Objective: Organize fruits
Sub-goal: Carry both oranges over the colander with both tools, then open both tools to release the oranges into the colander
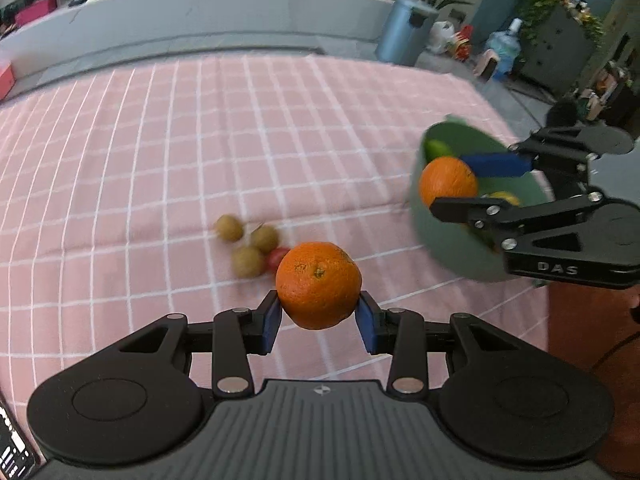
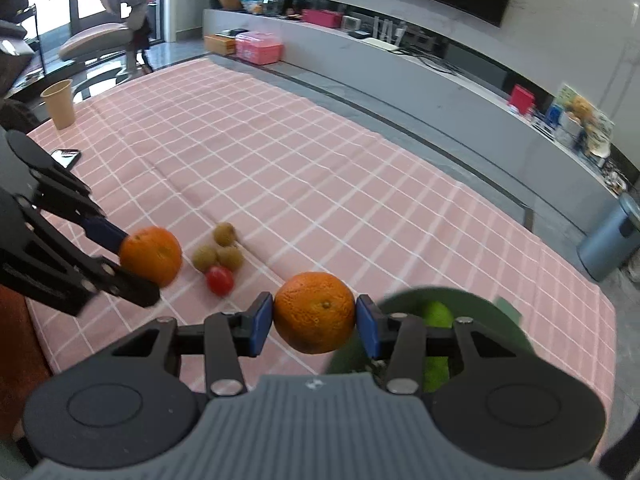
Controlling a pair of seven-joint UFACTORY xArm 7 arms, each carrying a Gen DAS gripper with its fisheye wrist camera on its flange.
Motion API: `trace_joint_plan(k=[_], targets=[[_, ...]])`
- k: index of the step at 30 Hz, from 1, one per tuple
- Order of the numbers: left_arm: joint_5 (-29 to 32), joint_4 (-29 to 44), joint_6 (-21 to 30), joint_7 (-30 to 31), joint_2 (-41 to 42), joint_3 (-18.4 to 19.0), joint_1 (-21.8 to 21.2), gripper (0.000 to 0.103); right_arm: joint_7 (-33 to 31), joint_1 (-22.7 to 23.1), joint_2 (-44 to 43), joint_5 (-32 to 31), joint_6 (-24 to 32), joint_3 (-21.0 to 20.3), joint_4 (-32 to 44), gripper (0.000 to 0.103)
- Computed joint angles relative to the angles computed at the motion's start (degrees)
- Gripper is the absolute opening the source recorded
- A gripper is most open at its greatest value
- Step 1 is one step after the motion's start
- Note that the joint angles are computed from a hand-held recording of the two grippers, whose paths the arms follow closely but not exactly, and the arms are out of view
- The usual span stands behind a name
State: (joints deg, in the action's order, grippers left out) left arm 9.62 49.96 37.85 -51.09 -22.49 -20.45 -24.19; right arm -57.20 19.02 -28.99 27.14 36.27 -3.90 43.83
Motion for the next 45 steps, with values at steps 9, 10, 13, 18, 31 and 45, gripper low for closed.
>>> trace_joint_plan(k=[9, 10, 13, 18, 31, 45], targets=[[2.39, 7.95, -3.64, -0.28, 6.22, -1.30, -0.67, 0.045, -0.70, -4.38, -3.14, -2.68, 2.02, -3.09, 0.06, 0.042], [2.88, 9.27, -3.60, -0.24, 7.34, -1.41, -0.87, 0.045, -0.80, -4.85, -3.24, -2.99, 2.17, -3.37, 0.15, 0.042], [4.58, 12.40, -3.72, -0.41, 10.59, -1.45, -1.70, 0.045, -1.07, -6.36, -3.46, -3.89, 2.57, -4.23, 0.43, 0.042], [6.31, 17.50, -4.87, -0.71, 16.93, -0.28, -4.14, 0.045, -1.71, -8.25, -3.13, -4.38, 3.24, -5.55, 0.95, 0.042], [9.01, 30.11, 1.06, 3.14, 30.02, 4.86, -11.03, 0.045, -4.37, -10.25, 5.17, 2.18, 3.81, -6.52, 5.33, 0.042], [10.02, 33.35, 4.49, 7.44, 34.34, 7.47, -13.56, 0.045, -7.06, -12.18, 10.61, 7.31, 2.84, -4.34, 6.36, 0.042]])
